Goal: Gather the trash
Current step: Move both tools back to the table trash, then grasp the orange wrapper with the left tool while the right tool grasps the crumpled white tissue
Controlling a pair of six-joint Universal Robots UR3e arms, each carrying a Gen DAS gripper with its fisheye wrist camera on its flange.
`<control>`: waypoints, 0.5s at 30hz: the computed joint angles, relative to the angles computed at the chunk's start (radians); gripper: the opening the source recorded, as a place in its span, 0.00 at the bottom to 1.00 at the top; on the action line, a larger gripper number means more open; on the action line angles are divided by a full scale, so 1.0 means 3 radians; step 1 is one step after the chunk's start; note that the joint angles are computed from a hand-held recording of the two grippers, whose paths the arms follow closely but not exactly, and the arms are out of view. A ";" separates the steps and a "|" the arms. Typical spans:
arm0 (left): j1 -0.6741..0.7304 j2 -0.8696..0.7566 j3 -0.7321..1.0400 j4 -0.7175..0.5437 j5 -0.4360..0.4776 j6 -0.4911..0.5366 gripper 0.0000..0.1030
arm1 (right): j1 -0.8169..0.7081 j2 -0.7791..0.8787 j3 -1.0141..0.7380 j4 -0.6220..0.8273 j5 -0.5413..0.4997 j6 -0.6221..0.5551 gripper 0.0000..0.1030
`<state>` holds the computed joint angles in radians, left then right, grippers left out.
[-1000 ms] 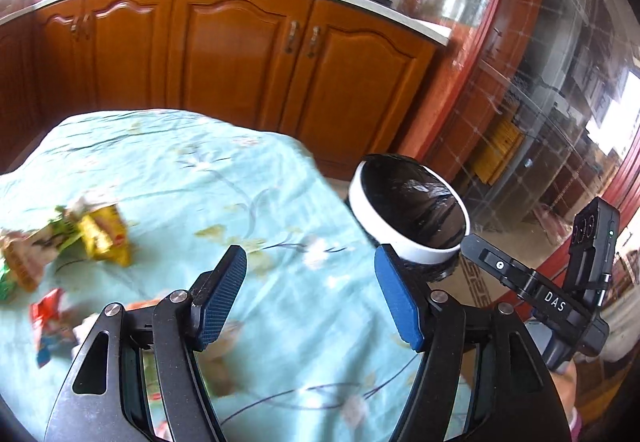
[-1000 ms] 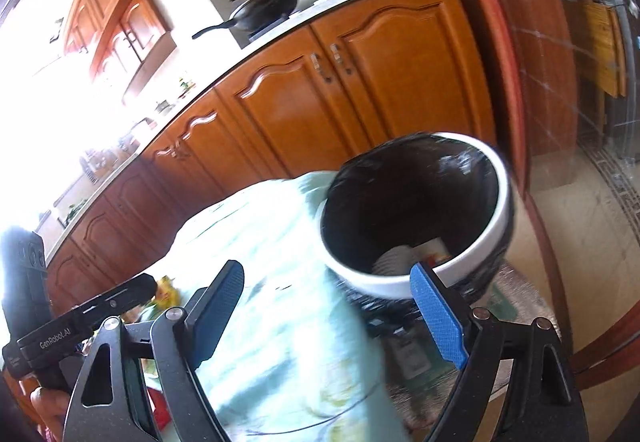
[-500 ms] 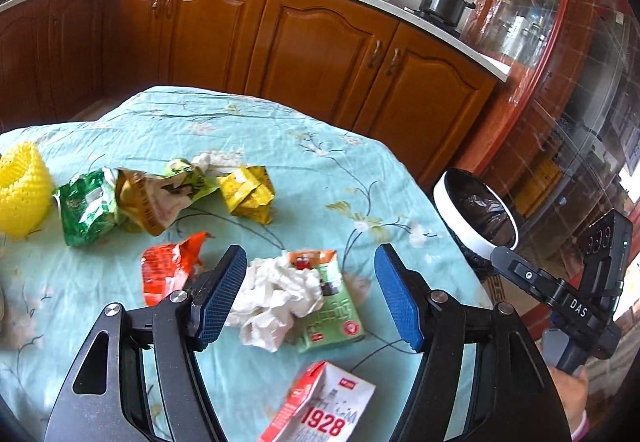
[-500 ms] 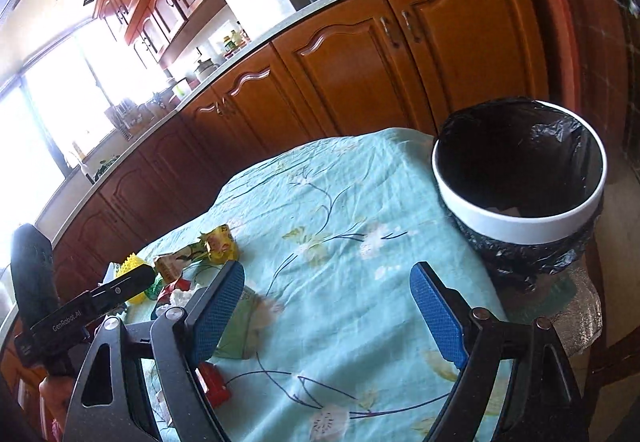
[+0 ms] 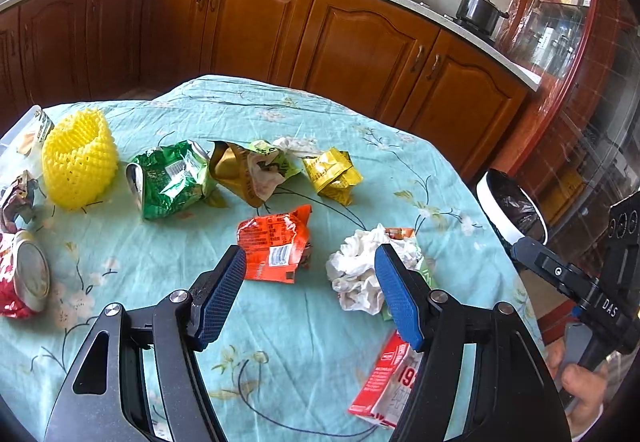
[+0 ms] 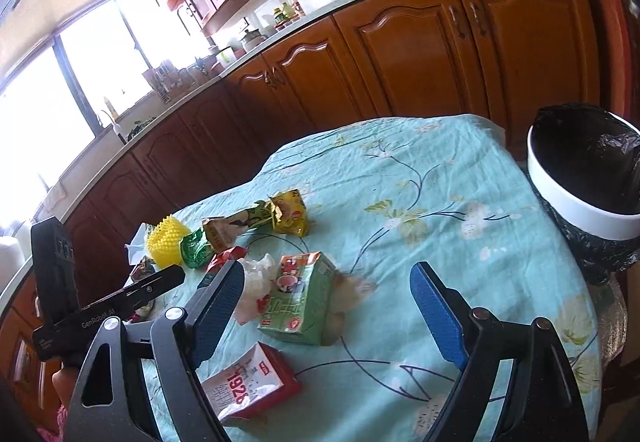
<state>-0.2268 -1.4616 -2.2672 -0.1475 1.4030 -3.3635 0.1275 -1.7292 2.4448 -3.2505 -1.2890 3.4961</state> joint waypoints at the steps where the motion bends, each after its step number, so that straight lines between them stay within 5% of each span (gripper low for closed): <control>1: 0.0025 0.0014 -0.0021 -0.0006 -0.0013 0.0022 0.66 | 0.0074 0.0074 -0.0068 -0.0011 -0.0031 0.0007 0.84; 10: 0.0175 -0.0059 -0.0066 0.0011 -0.0120 0.0128 0.66 | 0.0481 0.0628 -0.0551 -0.0056 -0.0134 0.0027 0.83; 15: 0.0166 -0.0242 0.0023 0.0052 -0.0135 0.0185 0.65 | 0.0557 0.0965 -0.0848 0.0034 -0.0038 0.0007 0.61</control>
